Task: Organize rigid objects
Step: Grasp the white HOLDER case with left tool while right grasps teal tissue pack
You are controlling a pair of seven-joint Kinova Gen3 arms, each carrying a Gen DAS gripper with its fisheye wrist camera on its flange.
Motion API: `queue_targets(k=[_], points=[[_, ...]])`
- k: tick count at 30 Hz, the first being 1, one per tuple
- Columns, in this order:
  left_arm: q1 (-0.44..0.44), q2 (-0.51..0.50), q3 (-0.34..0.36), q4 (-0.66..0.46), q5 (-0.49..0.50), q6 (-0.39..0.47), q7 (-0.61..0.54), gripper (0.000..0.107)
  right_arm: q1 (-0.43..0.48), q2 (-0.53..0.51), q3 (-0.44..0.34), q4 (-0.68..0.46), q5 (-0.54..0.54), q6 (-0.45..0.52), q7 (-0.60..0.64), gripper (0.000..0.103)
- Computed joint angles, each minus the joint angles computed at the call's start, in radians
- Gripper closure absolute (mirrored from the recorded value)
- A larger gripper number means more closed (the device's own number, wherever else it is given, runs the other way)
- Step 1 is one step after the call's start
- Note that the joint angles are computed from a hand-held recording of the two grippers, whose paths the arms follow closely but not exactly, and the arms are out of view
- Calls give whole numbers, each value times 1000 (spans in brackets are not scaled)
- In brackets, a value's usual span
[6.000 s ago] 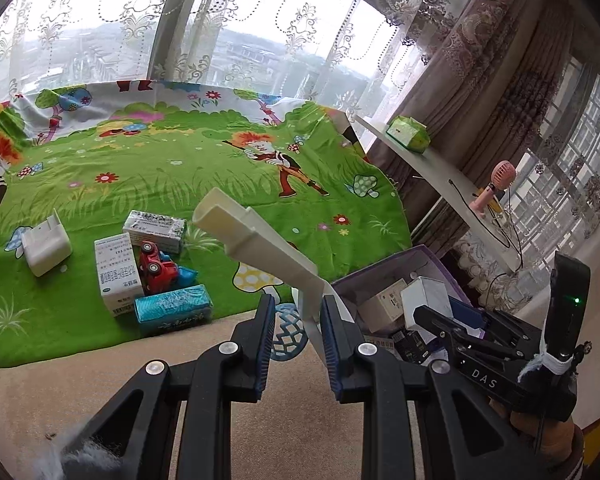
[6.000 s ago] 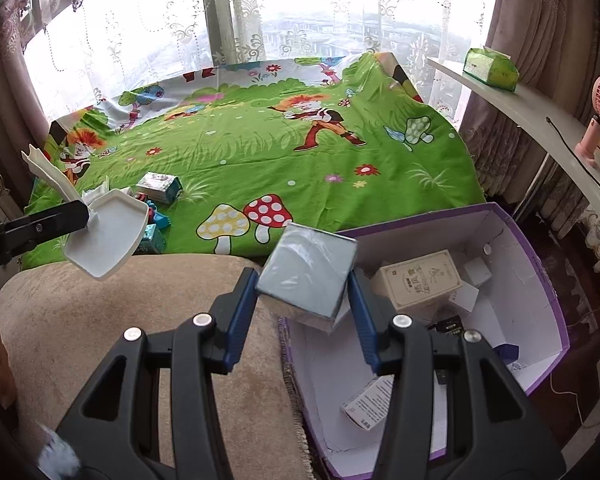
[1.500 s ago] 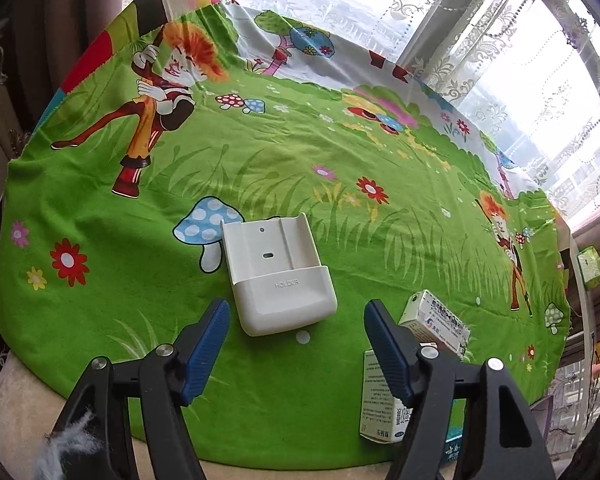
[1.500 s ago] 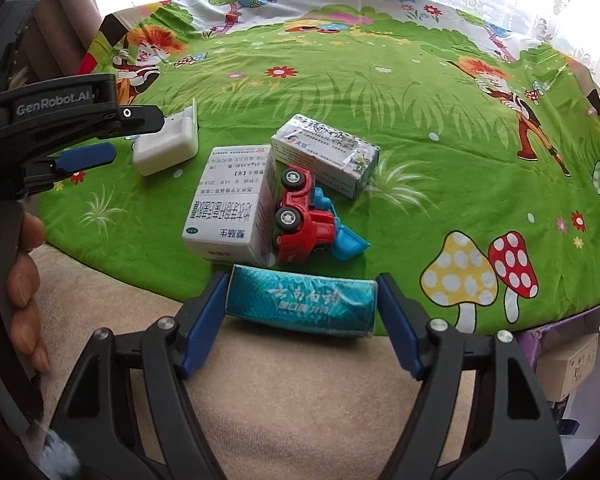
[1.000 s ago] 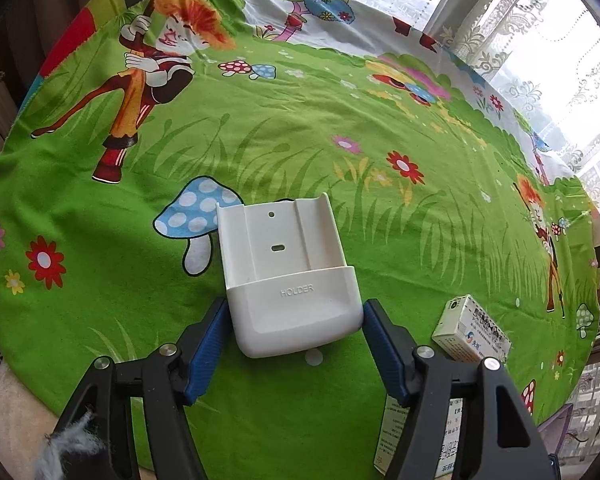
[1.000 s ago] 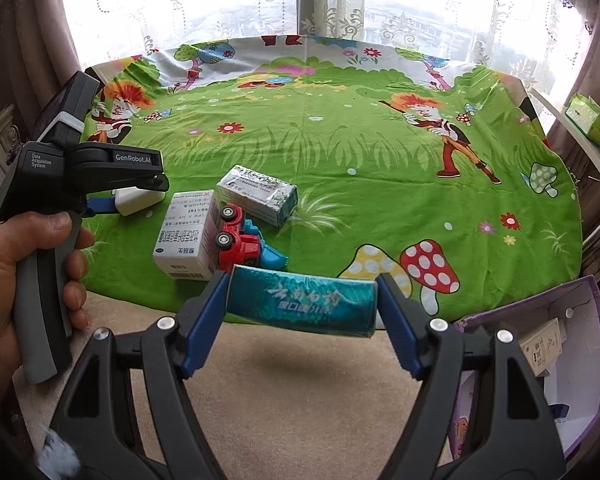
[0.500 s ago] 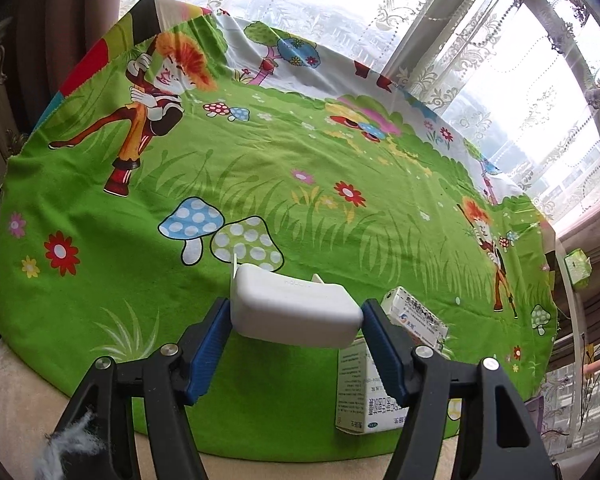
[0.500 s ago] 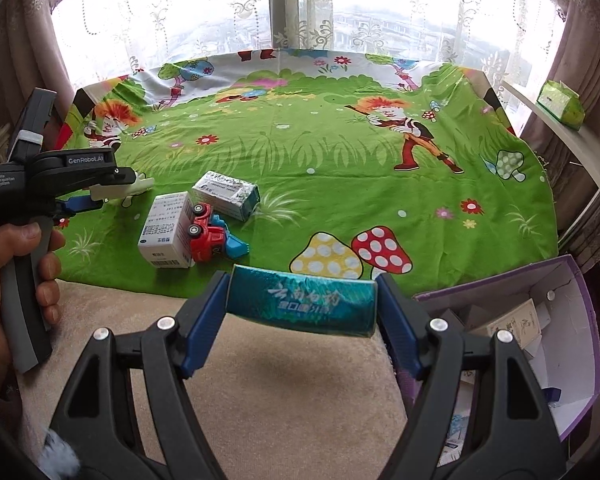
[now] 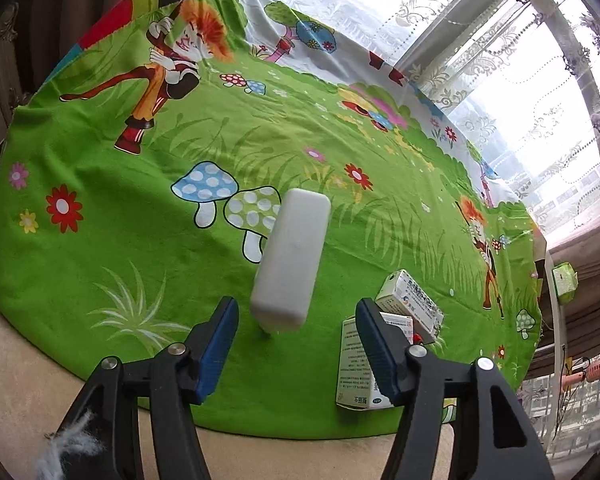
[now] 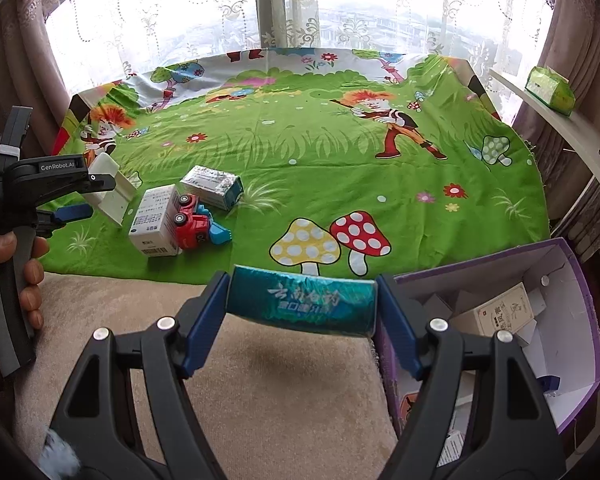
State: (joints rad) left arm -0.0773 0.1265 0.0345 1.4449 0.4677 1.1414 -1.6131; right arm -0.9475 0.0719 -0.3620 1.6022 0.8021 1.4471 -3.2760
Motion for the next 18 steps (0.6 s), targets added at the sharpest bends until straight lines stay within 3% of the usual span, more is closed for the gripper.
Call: queue_targets(k=[2,4,7,10,12,14,16,18], points=[[-9,17,1,-2,18,14,-19,49,2,-5,0,7,-5,-8,-6,27],[-12,23,2,-1,23,20,-25,75,4,-8,-2,10,-8,-11,-9,27],[-17,17,2,9,36,12,-39,92,3,-11,-6,13,-5,-7,-13,27],[-25,14,-2,16,53,11,-44,95,2,-15,-10,18,-6,-5,-19,27],[-51,16,-9,18,101,41,-65,95,3,-17,-13,20,-8,-4,-22,27],[-80,13,-21,24,148,72,-72,86,2,-21,-16,25,-7,-3,-28,27],[-122,0,-24,39,199,78,-76,58,3,-26,-19,29,-8,-1,-35,27],[-122,-11,-50,36,195,63,-57,47,6,-32,-22,36,-12,-3,-40,27]])
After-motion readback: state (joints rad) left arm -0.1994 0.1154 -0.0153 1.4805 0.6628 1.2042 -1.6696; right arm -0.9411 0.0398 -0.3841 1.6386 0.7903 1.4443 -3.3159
